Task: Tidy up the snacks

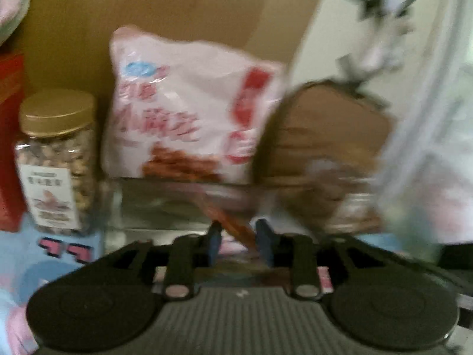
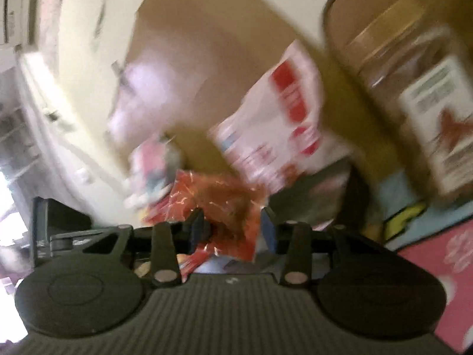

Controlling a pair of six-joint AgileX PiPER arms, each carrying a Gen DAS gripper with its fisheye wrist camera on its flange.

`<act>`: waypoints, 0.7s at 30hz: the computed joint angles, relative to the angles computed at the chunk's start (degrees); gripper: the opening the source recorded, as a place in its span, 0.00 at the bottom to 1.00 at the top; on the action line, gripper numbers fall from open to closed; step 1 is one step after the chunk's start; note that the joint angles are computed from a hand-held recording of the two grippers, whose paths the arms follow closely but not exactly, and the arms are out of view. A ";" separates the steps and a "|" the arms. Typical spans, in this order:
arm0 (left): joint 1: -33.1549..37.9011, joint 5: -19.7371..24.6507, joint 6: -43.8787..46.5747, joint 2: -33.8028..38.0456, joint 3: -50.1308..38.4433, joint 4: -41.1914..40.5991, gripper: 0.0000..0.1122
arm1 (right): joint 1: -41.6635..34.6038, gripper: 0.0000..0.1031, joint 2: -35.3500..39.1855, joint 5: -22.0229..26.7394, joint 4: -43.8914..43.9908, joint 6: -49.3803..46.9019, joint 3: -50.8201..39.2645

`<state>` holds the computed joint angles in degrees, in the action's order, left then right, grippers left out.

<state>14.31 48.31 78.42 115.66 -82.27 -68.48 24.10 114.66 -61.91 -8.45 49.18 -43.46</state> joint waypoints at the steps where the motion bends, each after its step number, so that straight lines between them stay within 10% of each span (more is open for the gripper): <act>1: -1.15 -2.04 -3.77 1.22 -1.66 2.70 0.26 | 0.00 0.45 -0.56 0.74 1.31 -1.11 0.99; 7: 1.63 -1.24 -0.26 -0.30 1.33 -0.75 0.28 | -1.44 0.45 -2.42 -4.81 1.86 -1.68 5.96; 21: 15.91 8.56 15.37 -10.60 18.11 -2.29 0.32 | 0.06 0.45 -1.79 0.96 1.25 -1.96 4.31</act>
<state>30.23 56.87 93.79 105.06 -64.16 -70.77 24.15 112.87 -60.95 -7.19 47.22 -39.16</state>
